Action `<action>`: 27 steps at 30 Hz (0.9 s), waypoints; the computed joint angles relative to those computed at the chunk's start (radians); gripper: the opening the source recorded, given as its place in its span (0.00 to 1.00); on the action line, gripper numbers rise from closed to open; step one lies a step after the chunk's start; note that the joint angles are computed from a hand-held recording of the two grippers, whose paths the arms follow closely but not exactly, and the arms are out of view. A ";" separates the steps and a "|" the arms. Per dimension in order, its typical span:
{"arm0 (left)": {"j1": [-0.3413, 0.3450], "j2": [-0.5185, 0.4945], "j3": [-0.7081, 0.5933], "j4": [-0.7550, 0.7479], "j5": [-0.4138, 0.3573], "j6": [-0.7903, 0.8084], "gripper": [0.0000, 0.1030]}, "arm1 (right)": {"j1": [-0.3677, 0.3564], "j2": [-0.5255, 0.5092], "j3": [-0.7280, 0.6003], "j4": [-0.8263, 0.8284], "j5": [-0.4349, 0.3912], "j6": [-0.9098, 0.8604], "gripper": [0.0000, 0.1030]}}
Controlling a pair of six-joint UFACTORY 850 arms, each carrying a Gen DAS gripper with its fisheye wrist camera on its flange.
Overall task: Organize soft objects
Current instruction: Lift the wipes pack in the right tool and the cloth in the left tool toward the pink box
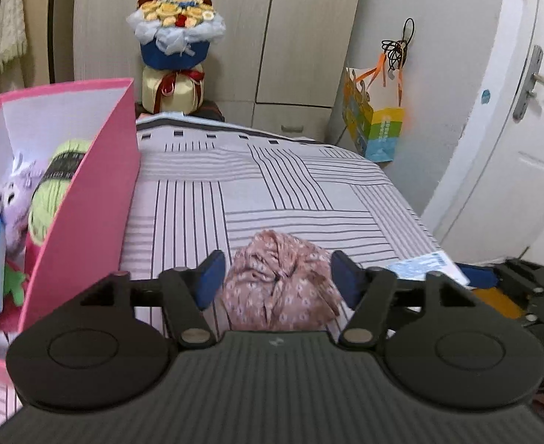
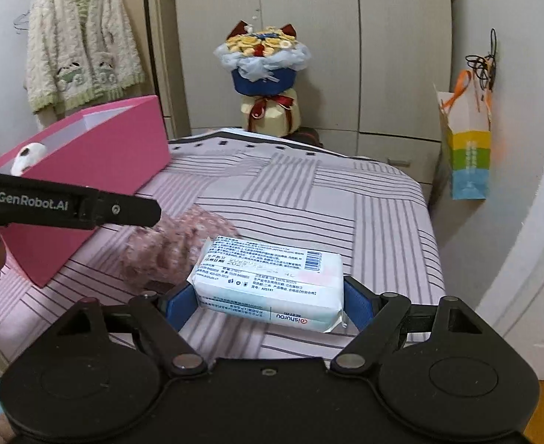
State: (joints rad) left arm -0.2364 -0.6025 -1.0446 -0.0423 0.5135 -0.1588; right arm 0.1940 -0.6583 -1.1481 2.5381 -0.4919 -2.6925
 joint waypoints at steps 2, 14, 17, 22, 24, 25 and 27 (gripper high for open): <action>-0.008 -0.025 -0.028 -0.041 -0.011 0.062 0.76 | -0.004 -0.003 -0.003 0.011 0.007 -0.004 0.83; -0.024 -0.152 -0.175 -0.150 -0.149 0.170 0.82 | -0.024 -0.028 -0.013 0.018 0.024 0.056 0.83; -0.019 -0.159 -0.166 -0.098 -0.110 0.102 0.81 | -0.015 -0.029 -0.008 0.026 0.020 0.036 0.83; -0.027 -0.149 -0.153 -0.194 -0.102 0.233 0.30 | -0.006 -0.032 -0.002 0.018 0.016 0.043 0.83; -0.009 -0.131 -0.134 -0.058 -0.115 0.086 0.23 | -0.003 -0.031 0.003 0.014 0.015 0.052 0.83; 0.001 -0.121 -0.121 0.018 -0.117 -0.003 0.20 | -0.002 -0.029 0.006 0.012 0.014 0.052 0.83; 0.012 -0.104 -0.095 0.072 -0.103 -0.073 0.19 | 0.001 -0.023 0.015 0.003 0.010 0.059 0.83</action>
State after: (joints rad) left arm -0.2247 -0.7060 -1.1401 0.0292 0.4102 -0.2317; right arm 0.1950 -0.6814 -1.1334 2.5410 -0.4817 -2.6338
